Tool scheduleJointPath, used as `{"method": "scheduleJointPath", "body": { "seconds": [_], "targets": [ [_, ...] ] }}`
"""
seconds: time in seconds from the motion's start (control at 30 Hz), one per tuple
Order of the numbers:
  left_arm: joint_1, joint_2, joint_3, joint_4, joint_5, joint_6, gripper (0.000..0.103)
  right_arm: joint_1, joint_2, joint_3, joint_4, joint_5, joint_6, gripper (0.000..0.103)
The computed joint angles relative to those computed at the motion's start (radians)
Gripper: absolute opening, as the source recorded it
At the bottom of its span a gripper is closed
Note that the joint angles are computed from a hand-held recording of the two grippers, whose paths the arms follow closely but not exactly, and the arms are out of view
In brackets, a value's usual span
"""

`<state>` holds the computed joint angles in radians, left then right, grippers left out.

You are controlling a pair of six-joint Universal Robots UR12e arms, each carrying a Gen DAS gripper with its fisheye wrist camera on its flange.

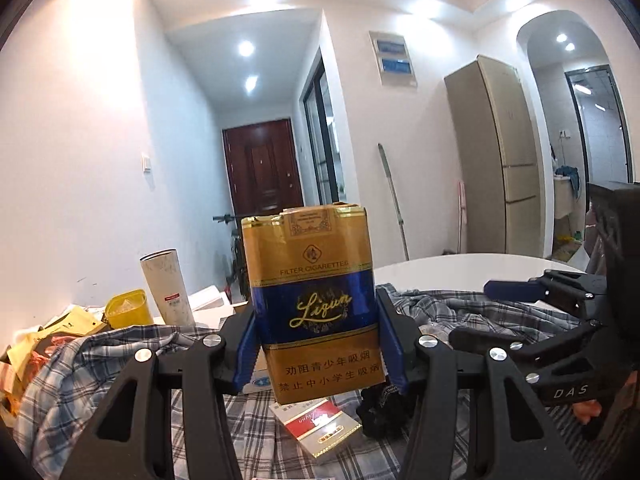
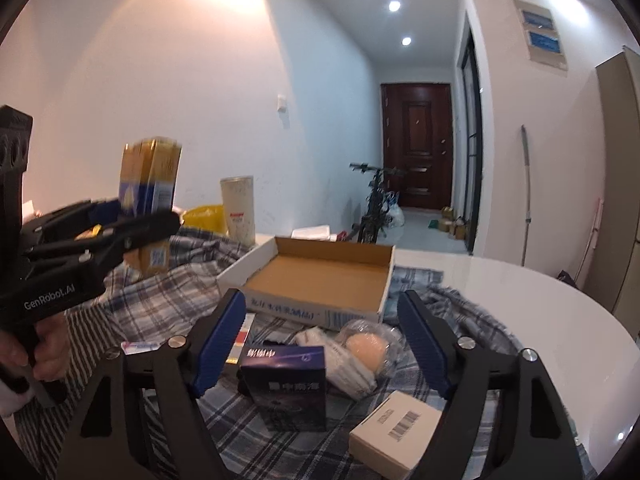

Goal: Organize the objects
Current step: 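Lift the gold pack with the left gripper while the right gripper grasps the dark blue pack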

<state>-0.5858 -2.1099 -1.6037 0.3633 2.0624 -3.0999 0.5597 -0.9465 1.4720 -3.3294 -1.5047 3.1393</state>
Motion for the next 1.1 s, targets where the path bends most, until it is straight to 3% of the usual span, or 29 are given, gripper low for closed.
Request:
{"method": "scheduleJointPath", "body": {
  "seconds": [0.1, 0.2, 0.4, 0.47, 0.63, 0.73, 1.1],
  "targets": [
    [0.007, 0.003, -0.016, -0.022, -0.015, -0.032, 0.054, 0.002, 0.001, -0.008, 0.054, 0.013, -0.026, 0.071],
    [0.014, 0.005, -0.016, -0.012, -0.014, -0.070, 0.054, 0.013, 0.003, -0.013, 0.088, -0.037, -0.058, 0.064],
    [0.034, 0.016, -0.029, -0.049, -0.029, -0.160, 0.054, 0.006, -0.003, -0.006, 0.109, 0.003, -0.059, 0.059],
    [0.035, 0.015, -0.028, -0.048, -0.029, -0.158, 0.054, 0.005, -0.003, -0.008, 0.114, 0.016, -0.061, 0.049],
    [0.030, 0.010, -0.024, -0.040, -0.023, -0.137, 0.055, 0.010, 0.002, -0.018, 0.120, 0.020, -0.066, 0.050],
    [0.027, 0.010, -0.025, -0.039, -0.017, -0.139, 0.055, 0.008, 0.003, -0.020, 0.123, 0.026, -0.056, 0.056],
    [0.026, 0.011, -0.023, -0.050, -0.013, -0.153, 0.055, 0.004, 0.003, -0.024, 0.138, 0.081, -0.063, 0.059]
  ]
}}
